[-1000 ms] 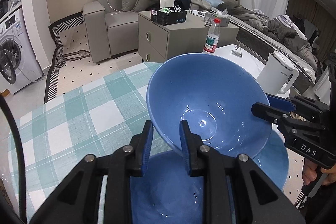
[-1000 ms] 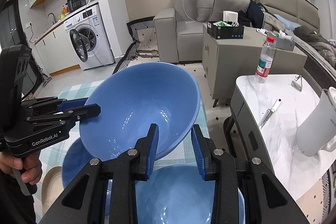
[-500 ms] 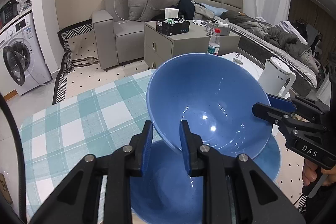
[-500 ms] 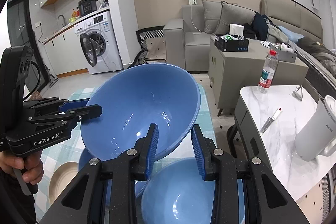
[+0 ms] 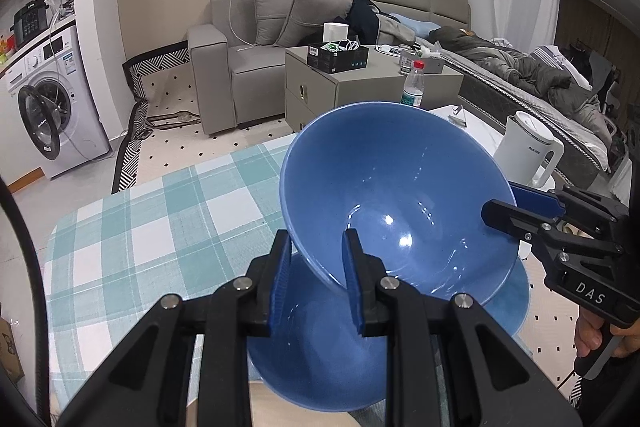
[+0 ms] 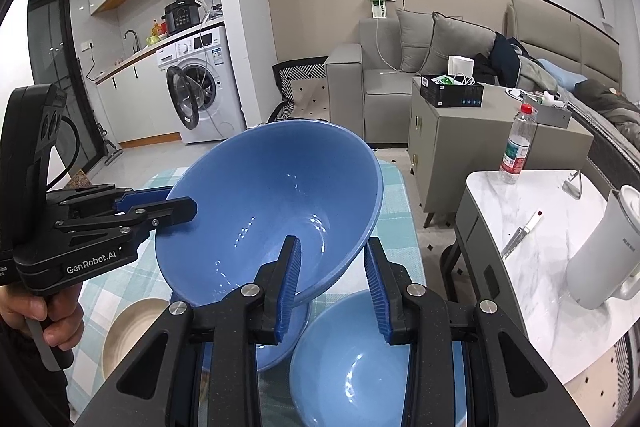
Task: Organize plates and bowls
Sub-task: 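Lower the left gripper's blue bowl into a bowl while the right gripper lowers its bowl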
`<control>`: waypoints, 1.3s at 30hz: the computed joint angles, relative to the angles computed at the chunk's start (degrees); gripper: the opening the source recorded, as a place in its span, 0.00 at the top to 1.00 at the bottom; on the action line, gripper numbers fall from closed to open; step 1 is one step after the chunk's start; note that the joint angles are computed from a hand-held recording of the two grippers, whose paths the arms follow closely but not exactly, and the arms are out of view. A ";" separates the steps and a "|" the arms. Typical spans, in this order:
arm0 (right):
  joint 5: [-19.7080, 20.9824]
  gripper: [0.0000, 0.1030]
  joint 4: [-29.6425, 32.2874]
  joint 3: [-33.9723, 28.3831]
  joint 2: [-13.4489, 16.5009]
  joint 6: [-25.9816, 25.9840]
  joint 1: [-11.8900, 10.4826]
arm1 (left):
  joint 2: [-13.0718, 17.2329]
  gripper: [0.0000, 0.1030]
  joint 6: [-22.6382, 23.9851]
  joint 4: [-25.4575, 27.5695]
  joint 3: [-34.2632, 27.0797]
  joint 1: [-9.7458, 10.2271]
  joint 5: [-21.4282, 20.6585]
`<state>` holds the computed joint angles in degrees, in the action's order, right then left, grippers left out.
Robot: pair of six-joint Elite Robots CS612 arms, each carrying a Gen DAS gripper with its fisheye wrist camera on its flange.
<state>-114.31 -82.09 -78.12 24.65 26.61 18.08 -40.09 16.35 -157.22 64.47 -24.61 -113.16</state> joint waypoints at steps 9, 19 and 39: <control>-0.57 0.68 -0.72 0.86 -0.22 -0.49 0.75 | -0.73 0.77 -0.57 -1.70 1.75 0.73 -0.30; -0.09 0.68 -1.91 2.54 -0.46 -0.99 1.27 | -1.05 0.77 -1.18 -3.19 3.32 1.66 -0.88; 1.24 0.67 -2.24 3.69 0.62 -1.65 1.82 | -0.53 0.77 -1.39 -3.64 5.12 2.44 0.81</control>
